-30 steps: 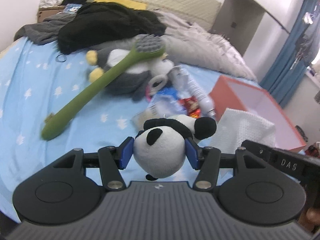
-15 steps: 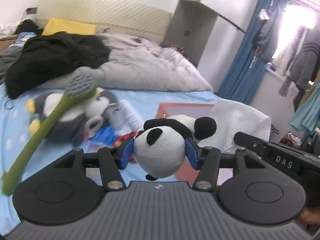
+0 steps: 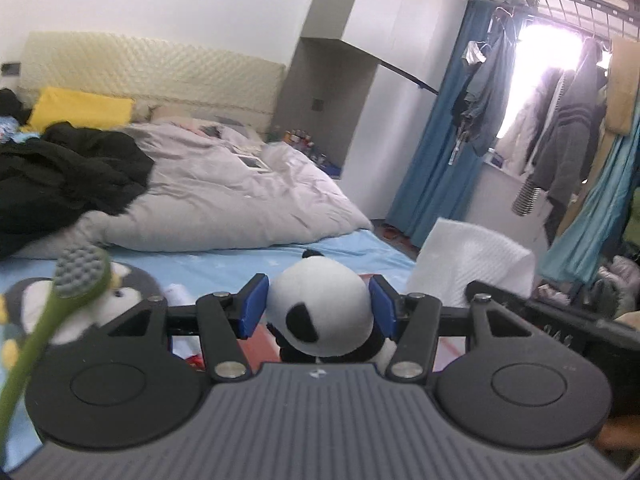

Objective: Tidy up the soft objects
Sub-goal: 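Carry the panda with the left tool into the pink box and release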

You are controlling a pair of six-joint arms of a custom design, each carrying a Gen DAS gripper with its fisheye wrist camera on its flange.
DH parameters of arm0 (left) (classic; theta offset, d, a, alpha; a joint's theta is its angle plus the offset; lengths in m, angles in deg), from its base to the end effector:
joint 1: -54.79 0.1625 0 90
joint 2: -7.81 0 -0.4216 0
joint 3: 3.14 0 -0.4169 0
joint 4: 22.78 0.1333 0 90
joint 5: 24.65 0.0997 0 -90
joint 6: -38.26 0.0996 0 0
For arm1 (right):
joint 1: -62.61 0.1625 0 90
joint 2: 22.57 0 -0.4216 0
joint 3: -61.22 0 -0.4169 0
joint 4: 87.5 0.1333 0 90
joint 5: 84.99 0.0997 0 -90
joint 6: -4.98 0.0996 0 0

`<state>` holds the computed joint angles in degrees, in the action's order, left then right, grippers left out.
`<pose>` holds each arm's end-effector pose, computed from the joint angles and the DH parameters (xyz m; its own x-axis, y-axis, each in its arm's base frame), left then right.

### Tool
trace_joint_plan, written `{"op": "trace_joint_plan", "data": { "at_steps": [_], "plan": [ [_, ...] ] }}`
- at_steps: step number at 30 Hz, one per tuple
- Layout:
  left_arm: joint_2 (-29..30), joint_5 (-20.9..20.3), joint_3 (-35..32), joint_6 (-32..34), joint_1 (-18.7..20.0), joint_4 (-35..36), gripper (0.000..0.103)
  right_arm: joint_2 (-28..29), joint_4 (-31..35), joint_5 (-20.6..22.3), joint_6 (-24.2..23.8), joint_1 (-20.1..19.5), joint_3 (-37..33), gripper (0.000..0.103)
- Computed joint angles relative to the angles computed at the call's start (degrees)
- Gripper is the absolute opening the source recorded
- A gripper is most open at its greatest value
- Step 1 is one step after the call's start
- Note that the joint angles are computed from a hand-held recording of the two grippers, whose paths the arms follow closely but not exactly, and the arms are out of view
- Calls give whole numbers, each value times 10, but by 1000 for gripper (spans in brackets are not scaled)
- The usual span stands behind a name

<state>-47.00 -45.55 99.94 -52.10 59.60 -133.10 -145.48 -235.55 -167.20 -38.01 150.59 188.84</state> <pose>-0.5708 -0.2752 0.1178 -0.8828 -0.0765 -0.4635 0.4009 0.3917 -0.8282 0.1352 -0.3301 0.5033 -0.7414 -0.4608 0.4878 -0.6624 0.3862 -0.6420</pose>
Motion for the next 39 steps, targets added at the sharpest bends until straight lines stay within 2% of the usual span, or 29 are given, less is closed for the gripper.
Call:
{"op": "trace_joint_plan", "data": {
  "at_steps": [4,9,16,20,25,29,30,31,32,34,35,39],
  "plan": [
    [30,-16,-19,115,33,-121,61,38,-7,-38,11,7,-27,7],
    [72,-59,-55,212,82,-191,61,79,14,-92,20,0,-58,7],
    [129,-126,-109,272,142,-182,61,158,53,-180,49,-31,-101,7],
    [150,-186,-124,292,183,-195,61,190,62,-230,51,-44,-107,7],
    [173,-228,-145,305,213,-172,61,206,73,-256,47,-60,-106,9],
    [183,-242,-147,314,222,-175,61,203,74,-256,39,-67,-99,9],
    [183,-243,-145,309,222,-173,63,202,76,-255,40,-68,-99,10],
    [183,-244,-146,307,224,-170,68,201,76,-256,41,-68,-99,10],
    [183,-245,-146,305,223,-169,76,200,77,-257,41,-68,-99,12],
    [181,-240,-142,308,221,-170,78,201,81,-257,46,-67,-102,23],
    [179,-236,-141,307,219,-168,78,199,83,-252,48,-69,-102,32],
    [163,-223,-130,306,204,-162,78,190,68,-241,45,-69,-97,34]
  ]
}}
